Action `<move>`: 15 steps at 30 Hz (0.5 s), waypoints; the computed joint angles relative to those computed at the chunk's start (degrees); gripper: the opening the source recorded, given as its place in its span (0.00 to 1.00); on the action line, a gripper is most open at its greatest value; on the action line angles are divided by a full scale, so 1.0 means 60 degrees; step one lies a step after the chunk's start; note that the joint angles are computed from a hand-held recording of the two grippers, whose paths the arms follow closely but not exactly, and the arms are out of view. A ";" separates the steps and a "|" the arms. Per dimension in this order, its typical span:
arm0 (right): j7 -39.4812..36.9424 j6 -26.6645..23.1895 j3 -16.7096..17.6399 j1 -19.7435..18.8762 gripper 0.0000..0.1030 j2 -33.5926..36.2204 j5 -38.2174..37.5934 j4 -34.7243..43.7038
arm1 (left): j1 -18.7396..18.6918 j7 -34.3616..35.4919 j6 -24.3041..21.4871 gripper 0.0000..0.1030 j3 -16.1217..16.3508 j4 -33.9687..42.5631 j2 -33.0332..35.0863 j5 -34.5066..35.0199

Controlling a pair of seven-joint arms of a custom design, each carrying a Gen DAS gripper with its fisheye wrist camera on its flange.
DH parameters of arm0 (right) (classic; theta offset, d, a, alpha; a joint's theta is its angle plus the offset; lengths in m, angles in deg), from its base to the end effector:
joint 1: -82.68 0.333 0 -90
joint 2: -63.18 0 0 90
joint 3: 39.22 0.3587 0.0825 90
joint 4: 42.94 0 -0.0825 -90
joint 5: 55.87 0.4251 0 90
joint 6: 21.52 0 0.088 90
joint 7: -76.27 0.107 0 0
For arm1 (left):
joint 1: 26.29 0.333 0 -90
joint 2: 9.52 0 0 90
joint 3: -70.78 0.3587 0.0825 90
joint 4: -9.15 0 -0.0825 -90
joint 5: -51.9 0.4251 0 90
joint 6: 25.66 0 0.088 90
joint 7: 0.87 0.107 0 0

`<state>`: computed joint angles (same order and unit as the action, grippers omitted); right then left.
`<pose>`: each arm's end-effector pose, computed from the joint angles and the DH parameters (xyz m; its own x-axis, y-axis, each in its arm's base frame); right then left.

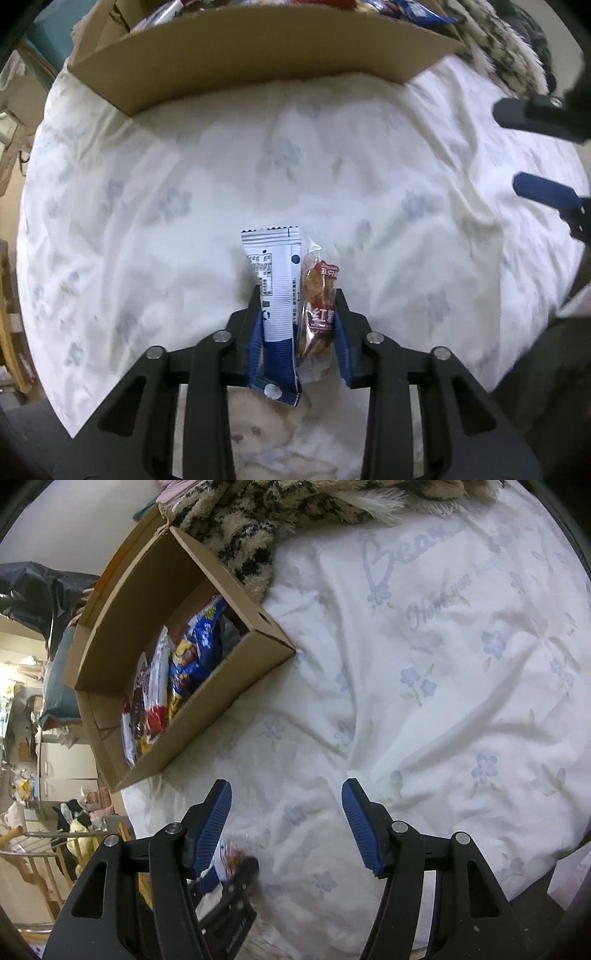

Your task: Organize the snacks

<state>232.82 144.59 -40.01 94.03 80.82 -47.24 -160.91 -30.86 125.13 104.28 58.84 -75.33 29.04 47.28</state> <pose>0.6634 0.1151 0.3558 -0.7637 -0.4093 -0.4993 -0.4147 0.9037 -0.1067 0.7655 -0.1951 0.3127 -0.7318 -0.6759 0.0873 -0.6765 0.7049 -0.2132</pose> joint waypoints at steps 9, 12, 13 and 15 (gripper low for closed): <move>-0.0145 -0.0018 0.0186 0.0040 0.63 -0.0147 0.0292 -0.0291 | 0.0866 0.0206 -0.0110 0.60 -0.0064 0.0223 -0.0116 -0.0955; -0.0164 0.0010 0.0229 0.0068 0.63 -0.0127 0.0340 -0.0305 | 0.0868 0.0098 0.0004 0.57 0.0007 0.0586 0.0176 -0.0980; -0.0162 -0.0010 0.0240 0.0084 0.63 -0.0117 0.0351 -0.0308 | 0.0824 0.0043 -0.0086 0.50 0.0039 0.0780 0.0296 -0.0904; -0.0199 -0.0042 0.0292 0.0072 0.63 -0.0097 0.0431 -0.0312 | 0.0761 -0.0028 -0.0402 0.48 0.0077 0.1001 0.0442 -0.0751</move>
<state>231.63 144.34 -38.26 94.46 80.24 -44.66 -162.78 -26.29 124.96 101.87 59.30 -69.32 31.69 42.77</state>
